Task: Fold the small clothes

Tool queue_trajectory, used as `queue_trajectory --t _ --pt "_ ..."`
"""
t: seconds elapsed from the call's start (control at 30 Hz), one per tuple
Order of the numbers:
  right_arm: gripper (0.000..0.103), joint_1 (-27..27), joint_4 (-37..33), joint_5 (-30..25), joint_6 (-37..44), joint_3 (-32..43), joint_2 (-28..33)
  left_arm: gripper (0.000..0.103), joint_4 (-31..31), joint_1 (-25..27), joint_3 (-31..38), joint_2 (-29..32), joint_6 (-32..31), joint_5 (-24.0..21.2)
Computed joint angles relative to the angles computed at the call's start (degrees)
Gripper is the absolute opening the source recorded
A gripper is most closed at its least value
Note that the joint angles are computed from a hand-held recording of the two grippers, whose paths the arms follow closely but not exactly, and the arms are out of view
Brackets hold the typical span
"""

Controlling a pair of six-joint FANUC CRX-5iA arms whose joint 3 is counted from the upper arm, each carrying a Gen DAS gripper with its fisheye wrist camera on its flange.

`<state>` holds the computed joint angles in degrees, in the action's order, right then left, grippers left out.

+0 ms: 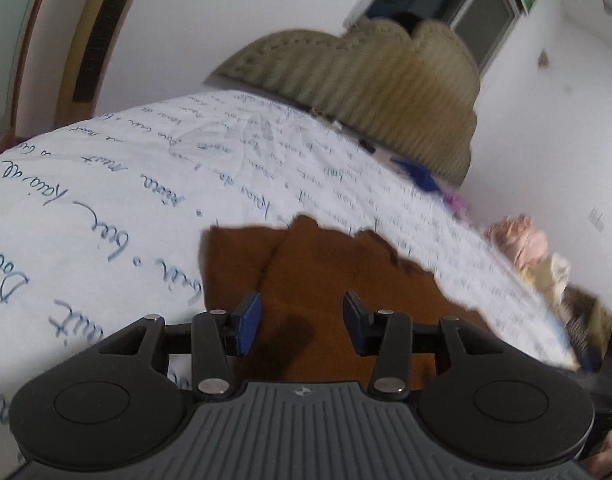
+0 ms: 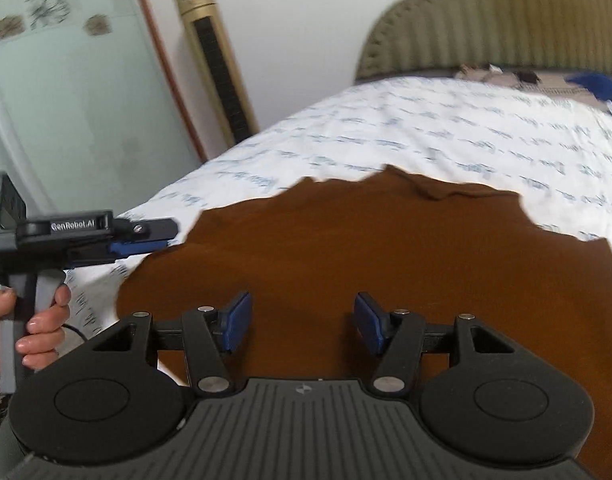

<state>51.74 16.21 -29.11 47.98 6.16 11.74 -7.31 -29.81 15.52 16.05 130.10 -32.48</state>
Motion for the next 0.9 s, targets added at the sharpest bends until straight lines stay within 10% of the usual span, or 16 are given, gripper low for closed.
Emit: queue_trajectory --t 0.17,0.33,0.47,0.63,0.9 --pt "0.058 1.36 -8.92 -0.14 6.67 8.32 4.23 0.045 4.38 2.13 -6.66 -3.47 6.95 1.29" --pt "0.06 2.72 -13.66 -12.08 13.5 18.68 12.11 0.045 9.9 5.04 -12.37 -6.67 2.63 0.23" --pt "0.062 3.51 -13.06 -19.12 17.3 23.87 13.58 0.045 3.21 3.58 -7.88 -6.15 4.36 -5.42" --pt "0.06 3.8 -9.92 -10.62 13.67 22.06 11.95 0.046 2.86 4.11 -4.88 -4.82 2.13 -7.19" --pt "0.068 2.7 -16.3 -16.45 16.68 29.94 18.1 0.048 15.0 8.76 -1.53 0.31 -9.04 -7.72"
